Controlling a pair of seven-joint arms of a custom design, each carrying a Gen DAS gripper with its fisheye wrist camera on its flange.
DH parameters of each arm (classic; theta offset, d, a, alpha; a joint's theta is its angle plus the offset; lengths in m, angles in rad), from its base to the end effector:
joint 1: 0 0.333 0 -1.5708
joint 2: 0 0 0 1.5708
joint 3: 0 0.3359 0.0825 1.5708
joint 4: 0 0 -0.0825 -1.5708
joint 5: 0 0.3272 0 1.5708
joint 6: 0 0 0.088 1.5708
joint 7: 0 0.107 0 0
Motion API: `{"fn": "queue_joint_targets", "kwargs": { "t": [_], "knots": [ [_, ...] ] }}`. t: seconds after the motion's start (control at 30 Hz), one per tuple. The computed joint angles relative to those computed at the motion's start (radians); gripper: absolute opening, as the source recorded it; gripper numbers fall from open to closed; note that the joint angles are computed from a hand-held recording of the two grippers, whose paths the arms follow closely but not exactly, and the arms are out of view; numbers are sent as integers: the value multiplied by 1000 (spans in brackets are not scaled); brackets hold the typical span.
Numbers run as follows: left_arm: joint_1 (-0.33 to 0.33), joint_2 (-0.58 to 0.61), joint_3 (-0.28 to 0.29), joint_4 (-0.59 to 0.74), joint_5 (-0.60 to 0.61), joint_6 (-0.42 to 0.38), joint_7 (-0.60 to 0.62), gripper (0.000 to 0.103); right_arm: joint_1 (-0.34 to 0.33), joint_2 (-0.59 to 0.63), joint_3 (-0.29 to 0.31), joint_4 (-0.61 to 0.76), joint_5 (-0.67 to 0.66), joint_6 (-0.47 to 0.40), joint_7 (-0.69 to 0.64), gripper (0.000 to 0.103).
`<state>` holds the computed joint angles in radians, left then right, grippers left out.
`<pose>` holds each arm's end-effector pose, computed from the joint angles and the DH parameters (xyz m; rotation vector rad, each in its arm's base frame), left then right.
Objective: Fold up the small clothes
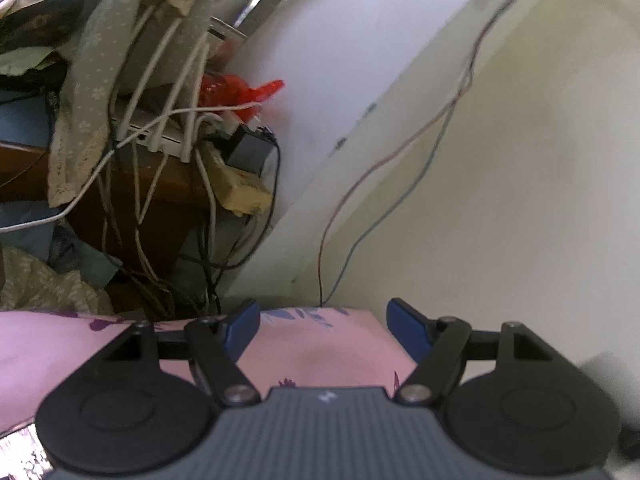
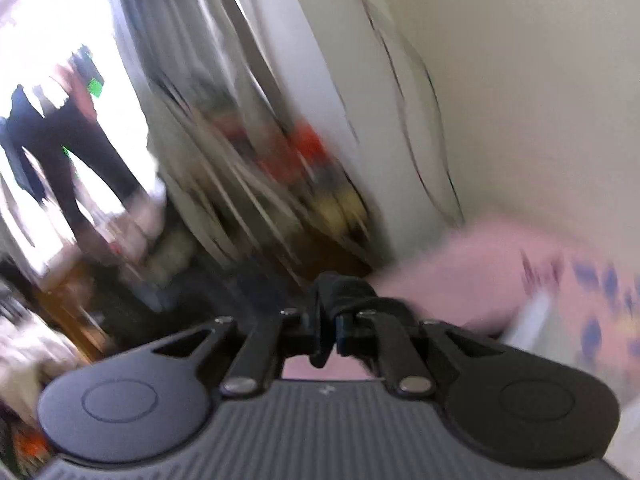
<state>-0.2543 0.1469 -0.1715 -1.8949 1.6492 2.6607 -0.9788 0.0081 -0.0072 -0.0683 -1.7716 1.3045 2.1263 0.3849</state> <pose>0.5181 -0.2600 0.5166 -2.0872 0.8556 -1.3449 0.5451 0.0100 0.6508 -1.6668 0.9093 -0.1162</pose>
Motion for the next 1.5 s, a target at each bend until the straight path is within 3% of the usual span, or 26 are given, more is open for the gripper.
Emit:
{"fn": "queue_joint_targets", "kwargs": {
  "t": [0.23,0.4,0.43,0.5,0.53,0.6,0.73,0.93,0.97,1.03,1.07,1.1,1.13,1.17,1.2,1.23,1.27,1.4,1.5],
  "knots": [
    [-11,50,0,61,-8,65,115,72,-106,-138,-126,-92,50,110,-24,0],
    [-57,163,-5,190,-55,164,368,74,-229,-129,-223,-199,-55,162,46,1],
    [-70,198,-7,227,-78,200,436,74,-252,-126,-230,-226,-84,169,71,6],
    [-88,268,-22,289,-178,252,623,74,-289,-130,-224,-299,-162,230,138,28],
    [-98,295,-35,310,-238,251,725,74,-305,-128,-220,-336,-186,294,157,40],
    [-133,345,-58,355,-334,191,918,74,-318,-135,-224,-393,-165,368,118,40],
    [-187,415,-67,420,-440,125,1142,74,-363,-119,-274,-402,-66,289,75,40],
    [-250,476,-46,487,-545,67,1356,63,-342,-134,-233,-411,23,294,-64,41],
    [-263,477,-32,489,-549,61,1368,63,-335,-123,-228,-399,26,286,-71,51],
    [-283,477,-6,488,-558,60,1394,46,-316,-98,-206,-388,48,313,-104,69],
    [-286,486,-6,500,-585,51,1431,20,-307,-87,-194,-386,50,333,-124,69],
    [-293,492,-3,509,-610,31,1460,9,-298,-68,-181,-379,31,356,-124,69],
    [-312,487,21,505,-604,20,1454,8,-290,-52,-169,-375,4,380,-109,69],
    [-317,482,33,501,-610,30,1463,7,-283,-29,-158,-369,-29,411,-92,62],
    [-317,472,46,487,-618,51,1460,7,-273,0,-144,-363,-49,461,-92,48],
    [-317,458,61,470,-621,77,1443,7,-266,13,-134,-365,-68,514,-94,6],
    [-316,441,76,447,-615,110,1419,7,-267,18,-133,-363,-46,528,-116,0],
    [-329,378,140,379,-518,216,1292,6,-290,-37,-151,-386,86,534,-165,0],
    [-312,360,129,361,-497,256,1279,6,-281,-127,-156,-456,139,613,-280,0]
  ]
}}
